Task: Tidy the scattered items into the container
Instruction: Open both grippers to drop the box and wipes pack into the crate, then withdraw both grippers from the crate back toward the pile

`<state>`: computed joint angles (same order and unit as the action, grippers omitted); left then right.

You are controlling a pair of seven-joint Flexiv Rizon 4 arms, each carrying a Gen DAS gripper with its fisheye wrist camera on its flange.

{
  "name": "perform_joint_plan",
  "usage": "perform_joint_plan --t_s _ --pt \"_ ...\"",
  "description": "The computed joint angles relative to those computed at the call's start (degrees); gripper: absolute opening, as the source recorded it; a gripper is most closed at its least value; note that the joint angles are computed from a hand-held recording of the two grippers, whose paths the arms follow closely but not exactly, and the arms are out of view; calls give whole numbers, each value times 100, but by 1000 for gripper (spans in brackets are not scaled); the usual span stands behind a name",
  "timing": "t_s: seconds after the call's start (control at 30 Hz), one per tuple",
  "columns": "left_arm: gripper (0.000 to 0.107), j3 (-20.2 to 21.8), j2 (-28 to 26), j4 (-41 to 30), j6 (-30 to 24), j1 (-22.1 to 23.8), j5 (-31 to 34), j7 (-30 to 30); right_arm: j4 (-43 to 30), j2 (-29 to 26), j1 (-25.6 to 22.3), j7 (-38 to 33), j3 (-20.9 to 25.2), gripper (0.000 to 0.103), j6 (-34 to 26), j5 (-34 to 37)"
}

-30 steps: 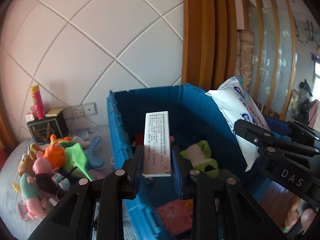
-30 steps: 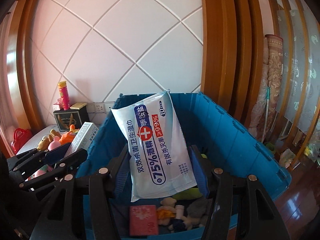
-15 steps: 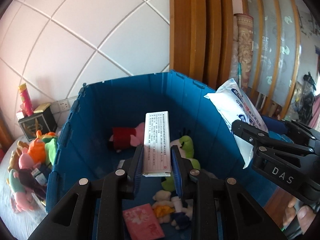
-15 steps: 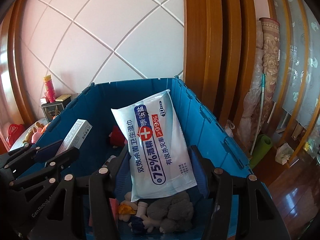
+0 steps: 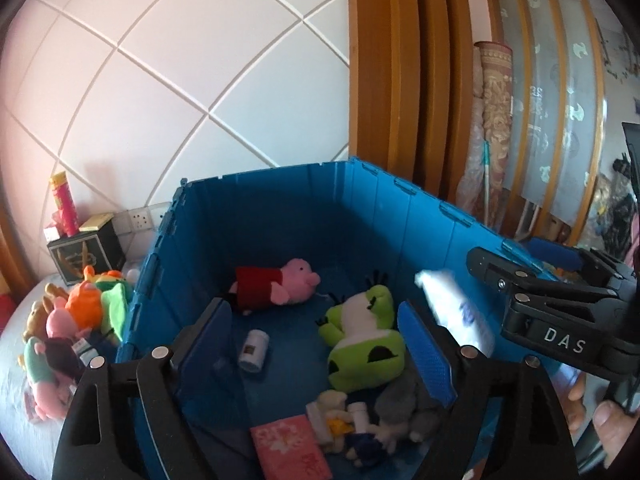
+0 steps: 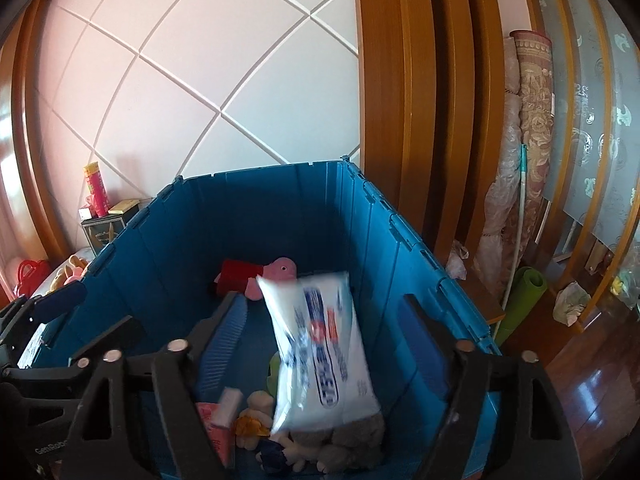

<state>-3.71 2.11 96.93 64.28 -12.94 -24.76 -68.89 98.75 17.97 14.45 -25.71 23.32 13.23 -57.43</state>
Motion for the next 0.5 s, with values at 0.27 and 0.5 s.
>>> perform_joint_plan --t_s 0.27,0.5 --pt "88 79 115 158 -163 16 -246 161 47 73 -38 126 65 103 84 -88" --pt "101 151 308 402 50 14 -326 192 71 39 8 181 99 103 120 -82"
